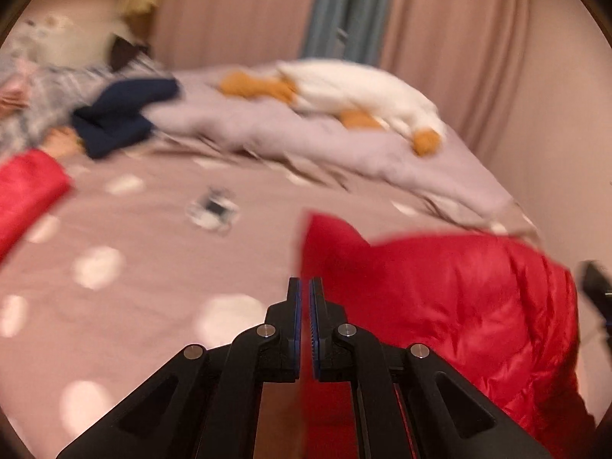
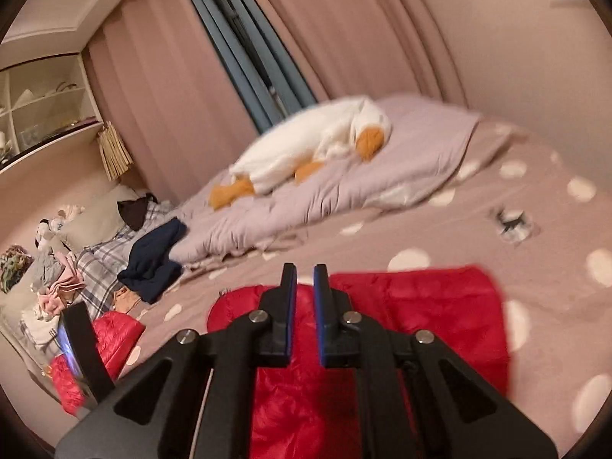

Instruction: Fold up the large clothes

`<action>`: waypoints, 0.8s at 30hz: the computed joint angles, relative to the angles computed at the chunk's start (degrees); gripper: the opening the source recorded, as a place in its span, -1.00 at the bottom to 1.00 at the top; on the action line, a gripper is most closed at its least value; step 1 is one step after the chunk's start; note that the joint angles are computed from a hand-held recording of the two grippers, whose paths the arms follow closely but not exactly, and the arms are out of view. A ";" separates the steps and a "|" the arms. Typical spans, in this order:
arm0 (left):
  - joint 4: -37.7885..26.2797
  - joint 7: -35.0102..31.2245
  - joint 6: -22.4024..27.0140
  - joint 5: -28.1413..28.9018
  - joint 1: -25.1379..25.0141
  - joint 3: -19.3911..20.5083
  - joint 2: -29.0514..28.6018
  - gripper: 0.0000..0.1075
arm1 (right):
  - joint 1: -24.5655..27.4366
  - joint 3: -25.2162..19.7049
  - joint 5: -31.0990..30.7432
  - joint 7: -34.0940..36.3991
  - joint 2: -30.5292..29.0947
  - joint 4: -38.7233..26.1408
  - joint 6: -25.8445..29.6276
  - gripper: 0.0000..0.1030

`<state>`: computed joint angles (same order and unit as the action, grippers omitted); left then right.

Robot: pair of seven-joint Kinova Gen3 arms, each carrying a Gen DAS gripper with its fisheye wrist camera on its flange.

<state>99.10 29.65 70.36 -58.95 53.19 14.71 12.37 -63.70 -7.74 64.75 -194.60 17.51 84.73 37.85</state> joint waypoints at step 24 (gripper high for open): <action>-8.14 -3.21 -3.49 -1.86 6.83 -7.88 13.96 -1.00 | 2.86 5.38 -14.27 2.35 7.02 4.87 4.15 -0.97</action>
<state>90.96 26.44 66.88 -60.81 60.02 6.83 26.34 -60.84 -2.36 50.48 -192.26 24.53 89.60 42.00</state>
